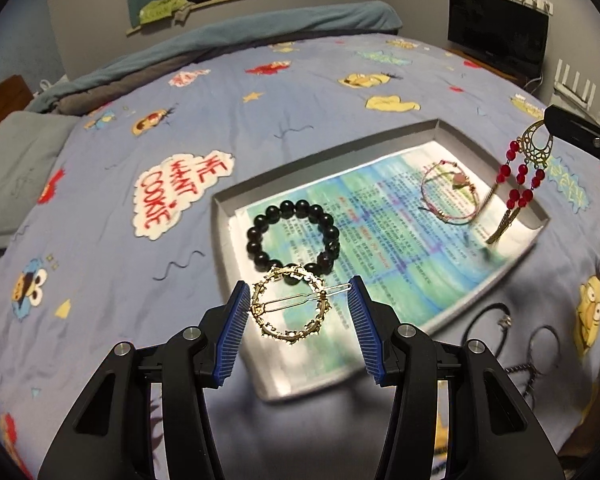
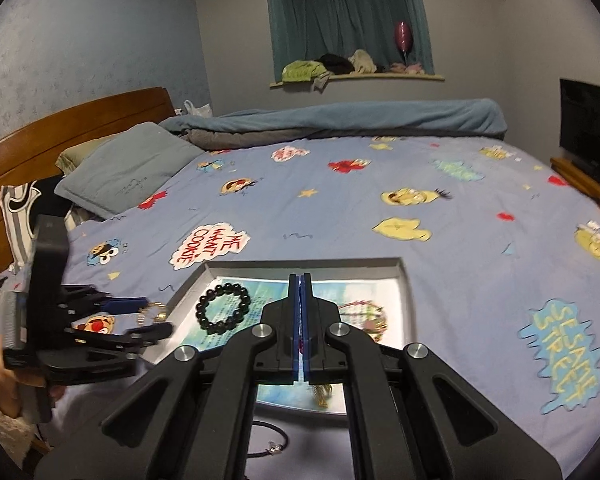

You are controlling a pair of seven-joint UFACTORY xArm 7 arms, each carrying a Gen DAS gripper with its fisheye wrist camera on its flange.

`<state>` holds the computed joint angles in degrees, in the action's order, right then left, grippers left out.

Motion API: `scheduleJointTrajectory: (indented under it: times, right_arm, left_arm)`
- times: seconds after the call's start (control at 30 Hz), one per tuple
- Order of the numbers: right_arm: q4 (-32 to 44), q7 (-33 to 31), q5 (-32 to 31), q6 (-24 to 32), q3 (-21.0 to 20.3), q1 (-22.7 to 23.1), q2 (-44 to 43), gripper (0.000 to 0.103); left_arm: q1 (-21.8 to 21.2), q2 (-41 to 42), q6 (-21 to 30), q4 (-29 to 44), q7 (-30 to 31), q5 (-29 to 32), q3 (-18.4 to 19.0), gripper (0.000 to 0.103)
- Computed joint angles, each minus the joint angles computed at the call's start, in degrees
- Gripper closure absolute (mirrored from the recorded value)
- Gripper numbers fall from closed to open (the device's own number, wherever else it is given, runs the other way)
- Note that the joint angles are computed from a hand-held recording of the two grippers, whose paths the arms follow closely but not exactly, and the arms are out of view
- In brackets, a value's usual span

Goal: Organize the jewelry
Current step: 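Carry the hair clip and tassel into the gray box and open both tools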

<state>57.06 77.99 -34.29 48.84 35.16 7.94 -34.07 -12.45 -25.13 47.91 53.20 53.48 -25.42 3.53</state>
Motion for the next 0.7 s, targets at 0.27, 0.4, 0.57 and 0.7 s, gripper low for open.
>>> scheduleJointTrajectory:
  times: [0.27,0.4,0.57,0.7]
  right_arm:
    - [-2.80,0.06,2.47,-3.44,-2.37,2.72,2.64,0.102]
    - [-4.42,0.93,3.57,-1.12,-2.95,3.78,2.09,0.102]
    - [-6.30,1.33,4.99,2.57,-4.04,5.13,0.93,0.102]
    - [-8.13,1.86,6.04,3.71,-5.08,5.90,-0.01,0.102]
  left_arm:
    - [-0.30,1.83,-0.42,-1.32,0.13,1.34,-1.48,0.051]
    - [-0.02,2.78,-0.20,-1.34,-0.10,2.36,-1.80,0.051]
    - [0.55,4.18,1.29,-0.02,-1.05,3.04,-1.92,0.051]
    - [1.20,5.68,3.88,1.79,-2.20,3.63,-2.11,0.050]
